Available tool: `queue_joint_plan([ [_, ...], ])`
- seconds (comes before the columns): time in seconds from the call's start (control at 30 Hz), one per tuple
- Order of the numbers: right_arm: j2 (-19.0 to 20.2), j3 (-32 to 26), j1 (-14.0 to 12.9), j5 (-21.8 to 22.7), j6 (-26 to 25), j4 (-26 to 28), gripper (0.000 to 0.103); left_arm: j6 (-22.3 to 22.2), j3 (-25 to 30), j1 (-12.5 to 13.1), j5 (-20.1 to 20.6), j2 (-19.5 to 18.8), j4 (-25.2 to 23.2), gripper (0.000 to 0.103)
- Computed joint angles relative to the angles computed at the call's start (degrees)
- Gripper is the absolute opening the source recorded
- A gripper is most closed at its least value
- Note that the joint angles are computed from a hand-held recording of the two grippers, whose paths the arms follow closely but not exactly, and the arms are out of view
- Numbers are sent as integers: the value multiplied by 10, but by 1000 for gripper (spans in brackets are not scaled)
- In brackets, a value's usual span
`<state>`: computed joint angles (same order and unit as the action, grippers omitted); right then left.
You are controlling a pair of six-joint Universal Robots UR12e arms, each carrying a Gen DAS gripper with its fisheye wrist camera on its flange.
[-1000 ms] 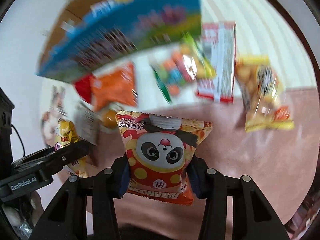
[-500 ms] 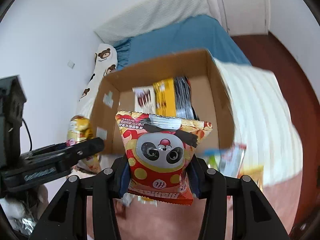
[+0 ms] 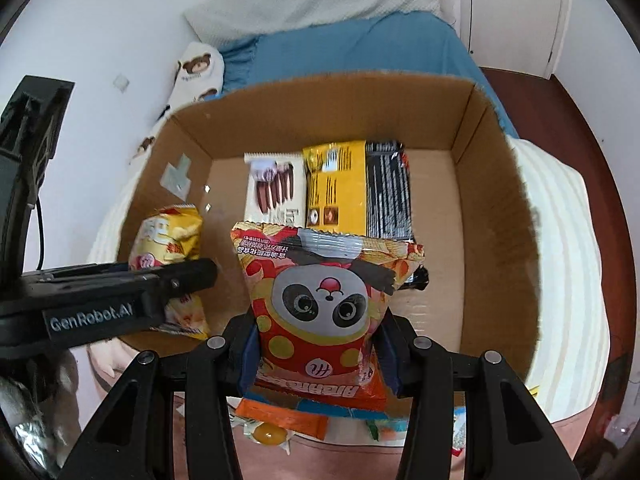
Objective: Organize snacks
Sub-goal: 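Carry both panda packets over the cardboard box, then open both tools to drop the panda packets into the box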
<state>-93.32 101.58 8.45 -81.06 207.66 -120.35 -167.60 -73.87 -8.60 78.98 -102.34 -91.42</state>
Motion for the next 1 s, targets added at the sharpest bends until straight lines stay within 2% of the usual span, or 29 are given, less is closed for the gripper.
queue_joint_plan([
  [0.07,8,1,0,5,-5,4,52,-1,-1,-2,9,-4,-9,52],
  [0.13,18,-2,-2,18,-21,22,63,1,0,-4,19,-7,-17,53],
  [0.17,21,-4,-3,20,-25,34,79,4,-6,-4,20,-6,-7,58],
  [0.2,25,-5,-4,22,-27,37,89,2,-9,-5,24,-5,0,61],
  [0.23,25,-2,-7,26,-28,38,90,1,-11,-4,23,-5,2,67],
  [0.27,25,-1,-7,24,-25,37,91,-1,-12,-2,17,-4,2,78],
  [0.33,22,1,-11,21,-21,46,92,-4,-12,0,10,-4,2,88],
  [0.4,18,3,-13,17,-17,48,96,-9,-14,1,10,-2,8,88],
  [0.5,11,4,-15,8,-12,49,96,-13,-17,1,9,4,23,88],
  [0.7,-11,10,-11,-35,1,41,96,-1,-55,-4,19,39,113,88],
  [0.87,-34,15,2,-90,11,30,96,7,-91,-4,26,76,178,88],
  [1.0,-55,20,11,-117,13,18,96,11,-115,-1,27,105,216,88],
])
